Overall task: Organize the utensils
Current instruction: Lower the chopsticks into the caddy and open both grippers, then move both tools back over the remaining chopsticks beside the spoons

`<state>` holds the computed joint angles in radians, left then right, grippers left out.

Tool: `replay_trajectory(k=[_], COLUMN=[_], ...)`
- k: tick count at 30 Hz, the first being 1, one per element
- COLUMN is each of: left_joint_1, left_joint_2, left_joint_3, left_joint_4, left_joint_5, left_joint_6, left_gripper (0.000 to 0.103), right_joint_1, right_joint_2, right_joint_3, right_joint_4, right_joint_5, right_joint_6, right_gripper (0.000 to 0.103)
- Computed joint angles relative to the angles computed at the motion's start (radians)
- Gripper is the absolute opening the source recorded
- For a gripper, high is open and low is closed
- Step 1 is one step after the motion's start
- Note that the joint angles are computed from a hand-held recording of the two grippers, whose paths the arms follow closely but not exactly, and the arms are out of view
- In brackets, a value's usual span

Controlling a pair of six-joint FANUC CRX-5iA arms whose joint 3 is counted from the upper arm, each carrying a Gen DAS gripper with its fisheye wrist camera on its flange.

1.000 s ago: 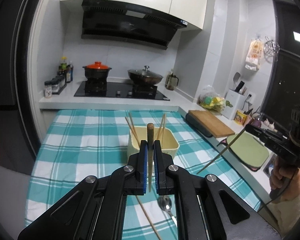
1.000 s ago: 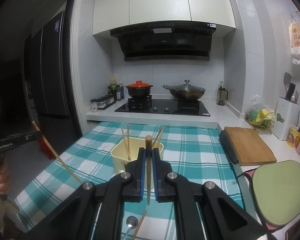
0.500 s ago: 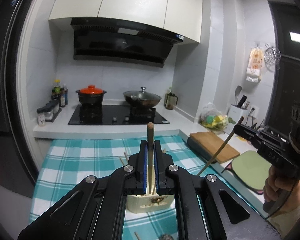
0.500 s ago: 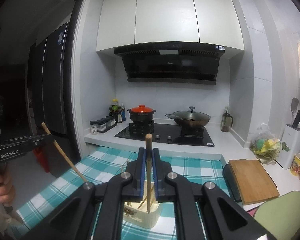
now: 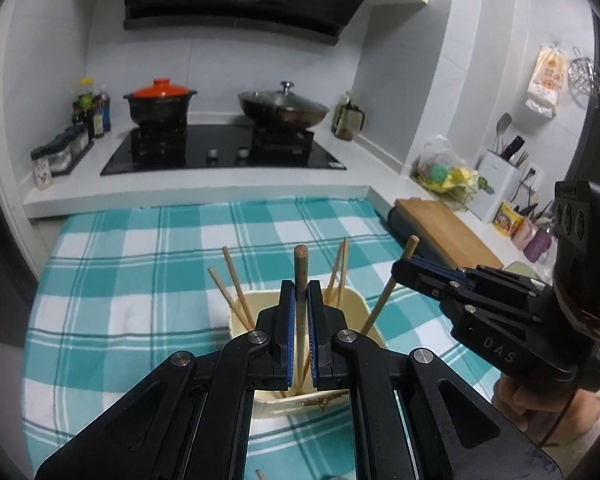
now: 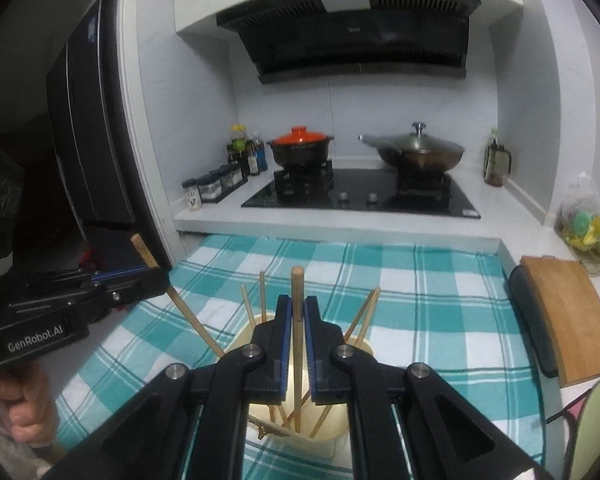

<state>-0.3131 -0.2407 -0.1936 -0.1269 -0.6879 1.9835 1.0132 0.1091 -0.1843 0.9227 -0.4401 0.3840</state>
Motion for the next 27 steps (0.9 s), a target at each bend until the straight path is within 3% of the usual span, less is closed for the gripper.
replay_trajectory(k=[4, 7, 9, 10, 11, 13, 20, 22, 27], left_joint_1=[0.018, 0.026, 0.046, 0.048, 0.048, 0.048, -0.059, -0.105, -0.294], left_joint_2=[0.067, 0.102, 0.102, 0.097, 0.087, 0.069, -0.037, -0.09, -0.202], left_joint_3=[0.018, 0.043, 0.031, 0.028, 0.025, 0.016, -0.001, -0.042, -0.168], left_joint_4=[0.025, 0.011, 0.045, 0.038, 0.031, 0.037, -0.1, -0.134, -0.247], left_joint_5=[-0.008, -0.019, -0.001, 0.0, -0.002, -0.014, -0.192, -0.248, -0.416], left_joint_6=[-0.001, 0.042, 0.039, 0.058, 0.07, 0.054, 0.055, 0.044, 0.183], left_gripper=[0.004, 0.007, 0.032, 0.037, 0.04, 0.042, 0.062, 0.065, 0.069], right_joint_1=[-0.009, -0.024, -0.032, -0.035, -0.038, -0.04, -0.002, 0.022, 0.13], right_joint_2=[0.088, 0.128, 0.139, 0.14, 0.135, 0.119, -0.014, -0.07, -0.254], right_joint_3=[0.138, 0.198, 0.209, 0.209, 0.198, 0.18, 0.021, -0.051, -0.354], right_joint_4=[-0.285, -0.357, -0.349, -0.342, -0.322, -0.291, -0.2, -0.182, -0.101], right_joint_5=[-0.054, -0.067, -0.07, -0.063, -0.049, -0.036, -0.036, -0.055, -0.135], right_joint_6=[0.215, 0.257, 0.24, 0.227, 0.201, 0.166, 0.107, 0.1, -0.037], right_gripper=[0.007, 0.009, 0.016, 0.028, 0.034, 0.034, 0.034, 0.034, 0.034])
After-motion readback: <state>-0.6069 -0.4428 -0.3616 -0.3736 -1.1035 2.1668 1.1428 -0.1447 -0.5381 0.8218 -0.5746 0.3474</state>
